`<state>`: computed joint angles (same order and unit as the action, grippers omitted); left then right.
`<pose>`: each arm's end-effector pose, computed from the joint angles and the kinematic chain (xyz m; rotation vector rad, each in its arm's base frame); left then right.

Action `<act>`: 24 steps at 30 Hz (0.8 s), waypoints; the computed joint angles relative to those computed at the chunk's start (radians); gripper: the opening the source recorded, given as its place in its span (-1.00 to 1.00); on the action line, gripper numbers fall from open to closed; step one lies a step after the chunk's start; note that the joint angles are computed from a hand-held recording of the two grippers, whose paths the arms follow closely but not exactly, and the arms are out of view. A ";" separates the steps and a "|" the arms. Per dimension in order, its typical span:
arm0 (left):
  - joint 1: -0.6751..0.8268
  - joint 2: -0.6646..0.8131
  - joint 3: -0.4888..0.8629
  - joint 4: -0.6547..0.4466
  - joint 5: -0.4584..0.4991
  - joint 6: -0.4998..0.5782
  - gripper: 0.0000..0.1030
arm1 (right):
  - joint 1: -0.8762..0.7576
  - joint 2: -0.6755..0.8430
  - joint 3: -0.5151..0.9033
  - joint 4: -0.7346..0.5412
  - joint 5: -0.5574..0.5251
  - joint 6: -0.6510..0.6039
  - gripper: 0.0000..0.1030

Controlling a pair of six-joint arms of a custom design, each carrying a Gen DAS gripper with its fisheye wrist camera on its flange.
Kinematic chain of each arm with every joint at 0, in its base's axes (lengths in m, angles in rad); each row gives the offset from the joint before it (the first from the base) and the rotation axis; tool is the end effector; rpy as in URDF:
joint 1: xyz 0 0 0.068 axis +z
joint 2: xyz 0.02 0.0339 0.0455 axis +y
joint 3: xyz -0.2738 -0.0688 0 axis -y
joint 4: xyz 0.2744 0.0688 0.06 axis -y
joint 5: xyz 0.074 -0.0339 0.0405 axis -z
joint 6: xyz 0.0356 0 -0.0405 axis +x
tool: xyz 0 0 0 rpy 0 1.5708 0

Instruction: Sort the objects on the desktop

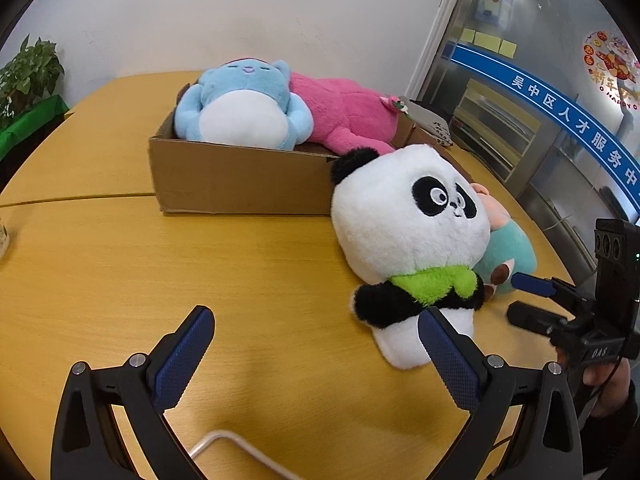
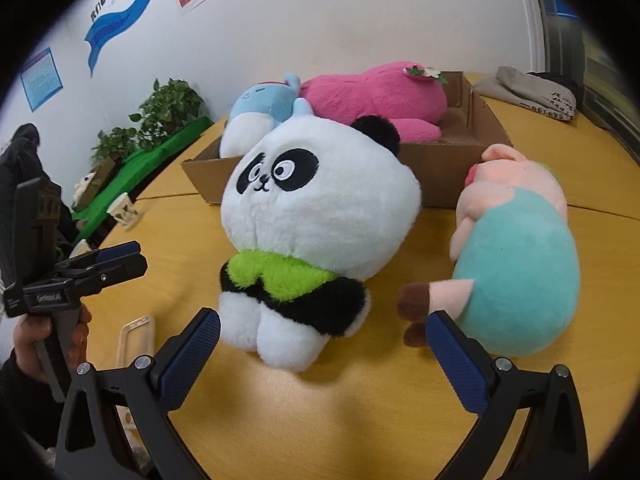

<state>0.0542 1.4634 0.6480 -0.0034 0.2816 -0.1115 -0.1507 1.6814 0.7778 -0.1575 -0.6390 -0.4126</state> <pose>0.2965 0.0062 0.1481 -0.0641 2.3773 -0.3633 0.3168 -0.0266 0.1177 -0.5231 2.3734 0.5942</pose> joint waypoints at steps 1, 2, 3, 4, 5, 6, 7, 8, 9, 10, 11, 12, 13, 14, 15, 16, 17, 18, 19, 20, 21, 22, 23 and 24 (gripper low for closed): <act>0.025 -0.012 -0.005 -0.020 0.033 0.016 0.99 | -0.007 0.002 0.005 -0.045 -0.034 -0.054 1.00; 0.057 -0.030 -0.013 -0.049 0.080 0.045 0.99 | -0.005 0.002 0.006 -0.097 -0.067 -0.125 1.00; 0.086 -0.048 -0.024 -0.081 0.127 0.083 0.99 | 0.004 -0.005 -0.003 -0.143 -0.102 -0.200 1.00; 0.112 -0.064 -0.033 -0.112 0.170 0.122 0.99 | 0.021 -0.022 -0.026 -0.168 -0.134 -0.263 1.00; 0.138 -0.080 -0.043 -0.149 0.207 0.172 0.99 | 0.044 -0.039 -0.054 -0.168 -0.161 -0.297 1.00; 0.155 -0.092 -0.052 -0.178 0.222 0.212 0.99 | 0.073 -0.054 -0.084 -0.156 -0.187 -0.318 1.00; 0.165 -0.100 -0.062 -0.197 0.223 0.240 0.99 | 0.112 -0.065 -0.112 -0.127 -0.194 -0.311 1.00; 0.175 -0.107 -0.074 -0.214 0.223 0.266 0.99 | 0.160 -0.068 -0.136 -0.084 -0.181 -0.275 1.00; 0.184 -0.110 -0.085 -0.226 0.224 0.283 0.99 | 0.210 -0.068 -0.157 -0.039 -0.168 -0.238 1.00; 0.194 -0.114 -0.098 -0.226 0.220 0.292 0.99 | 0.263 -0.068 -0.181 0.015 -0.137 -0.199 1.00; 0.206 -0.117 -0.112 -0.219 0.214 0.291 0.99 | 0.319 -0.068 -0.205 0.076 -0.087 -0.162 0.99; 0.218 -0.117 -0.121 -0.210 0.210 0.285 0.99 | 0.374 -0.065 -0.229 0.137 -0.029 -0.135 0.99; 0.230 -0.116 -0.129 -0.201 0.211 0.275 0.99 | 0.425 -0.058 -0.251 0.195 0.039 -0.126 0.99; 0.245 -0.114 -0.136 -0.190 0.211 0.264 0.99 | 0.464 -0.046 -0.263 0.234 0.098 -0.130 0.99; 0.256 -0.113 -0.142 -0.182 0.213 0.258 0.99 | 0.492 -0.032 -0.267 0.257 0.147 -0.136 0.99; 0.263 -0.110 -0.146 -0.174 0.216 0.256 0.99 | 0.512 -0.021 -0.272 0.281 0.190 -0.143 0.99; 0.269 -0.107 -0.149 -0.166 0.219 0.254 0.99 | 0.524 -0.016 -0.279 0.311 0.231 -0.149 0.98; 0.271 -0.103 -0.152 -0.157 0.221 0.253 0.99 | 0.535 -0.013 -0.287 0.350 0.280 -0.156 0.98; 0.272 -0.098 -0.153 -0.147 0.223 0.251 0.99 | 0.540 -0.008 -0.291 0.385 0.322 -0.158 0.98; 0.270 -0.090 -0.152 -0.138 0.227 0.247 0.99 | 0.541 -0.004 -0.291 0.410 0.349 -0.155 0.98; 0.266 -0.080 -0.149 -0.127 0.232 0.243 0.99 | 0.539 -0.001 -0.293 0.437 0.373 -0.150 0.98; 0.259 -0.069 -0.144 -0.118 0.235 0.238 0.99 | 0.533 -0.002 -0.298 0.466 0.392 -0.141 0.98; 0.246 -0.058 -0.136 -0.108 0.233 0.233 0.99 | 0.528 -0.001 -0.302 0.496 0.411 -0.134 0.98; 0.231 -0.047 -0.126 -0.100 0.233 0.226 0.99 | 0.513 -0.005 -0.303 0.510 0.412 -0.131 0.98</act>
